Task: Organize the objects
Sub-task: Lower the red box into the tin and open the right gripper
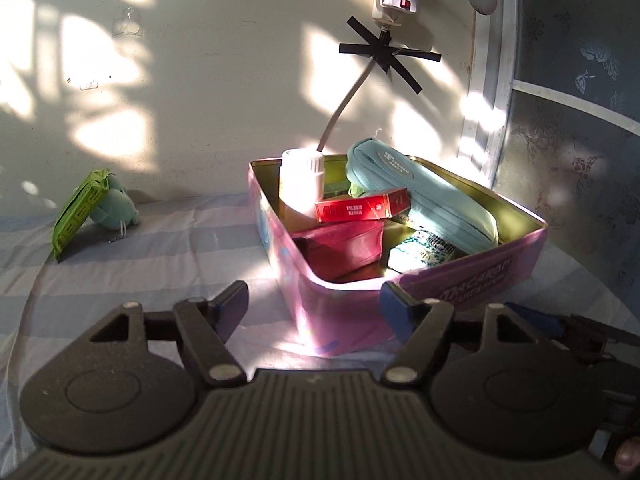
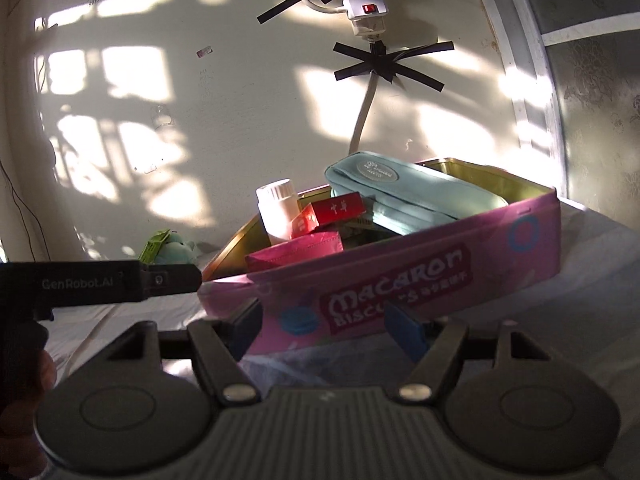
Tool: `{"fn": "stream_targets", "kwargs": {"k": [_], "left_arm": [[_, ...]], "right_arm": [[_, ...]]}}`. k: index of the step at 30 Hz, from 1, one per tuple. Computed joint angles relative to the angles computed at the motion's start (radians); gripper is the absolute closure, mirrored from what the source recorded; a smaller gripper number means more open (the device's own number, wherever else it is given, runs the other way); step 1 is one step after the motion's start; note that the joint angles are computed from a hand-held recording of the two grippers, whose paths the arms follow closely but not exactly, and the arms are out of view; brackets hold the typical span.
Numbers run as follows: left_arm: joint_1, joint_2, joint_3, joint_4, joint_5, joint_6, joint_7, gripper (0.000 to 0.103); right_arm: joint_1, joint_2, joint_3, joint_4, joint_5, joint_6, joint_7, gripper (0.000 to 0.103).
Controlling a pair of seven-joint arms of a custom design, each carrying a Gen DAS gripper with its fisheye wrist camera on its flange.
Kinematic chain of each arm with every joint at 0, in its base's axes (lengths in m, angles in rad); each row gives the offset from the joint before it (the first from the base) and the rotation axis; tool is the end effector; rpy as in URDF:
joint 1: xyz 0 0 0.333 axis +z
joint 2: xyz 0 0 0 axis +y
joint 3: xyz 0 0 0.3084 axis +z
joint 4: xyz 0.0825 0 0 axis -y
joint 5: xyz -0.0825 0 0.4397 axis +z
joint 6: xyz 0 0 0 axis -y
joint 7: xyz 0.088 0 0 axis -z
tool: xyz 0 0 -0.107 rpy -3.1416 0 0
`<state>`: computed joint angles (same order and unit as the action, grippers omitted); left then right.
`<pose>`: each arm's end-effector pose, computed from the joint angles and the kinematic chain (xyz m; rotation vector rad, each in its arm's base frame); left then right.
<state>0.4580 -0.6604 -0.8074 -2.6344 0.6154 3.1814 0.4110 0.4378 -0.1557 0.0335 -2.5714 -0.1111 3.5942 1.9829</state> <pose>0.4302 -0.2190 0.4439 -1.5920 1.5342 -0.9525 0.4562 0.2484 0.4161 -1.5415 1.2674 -0.4705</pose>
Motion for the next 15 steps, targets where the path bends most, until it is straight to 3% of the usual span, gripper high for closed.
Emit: {"fn": "stream_targets", "kwargs": {"k": [3,7,12,15], "left_arm": [[-0.024,-0.028,0.007,-0.033,0.01,-0.064,-0.006,0.023],[-0.075,-0.035,0.068,-0.071,0.048,-0.134,-0.021,0.022],[-0.094,-0.079,0.12,-0.124,0.112,-0.193,-0.055,0.018],[-0.113,-0.092,0.168,-0.152,0.143,-0.217,-0.07,0.017]], "right_arm": [[0.034,-0.007,-0.024,-0.005,-0.076,-0.056,0.064,0.033],[0.068,-0.002,-0.024,0.013,-0.101,-0.09,0.055,0.033],[0.162,0.036,-0.109,0.078,-0.305,-0.141,0.206,0.034],[0.222,0.073,-0.173,0.14,-0.513,-0.176,0.378,0.034]]}}
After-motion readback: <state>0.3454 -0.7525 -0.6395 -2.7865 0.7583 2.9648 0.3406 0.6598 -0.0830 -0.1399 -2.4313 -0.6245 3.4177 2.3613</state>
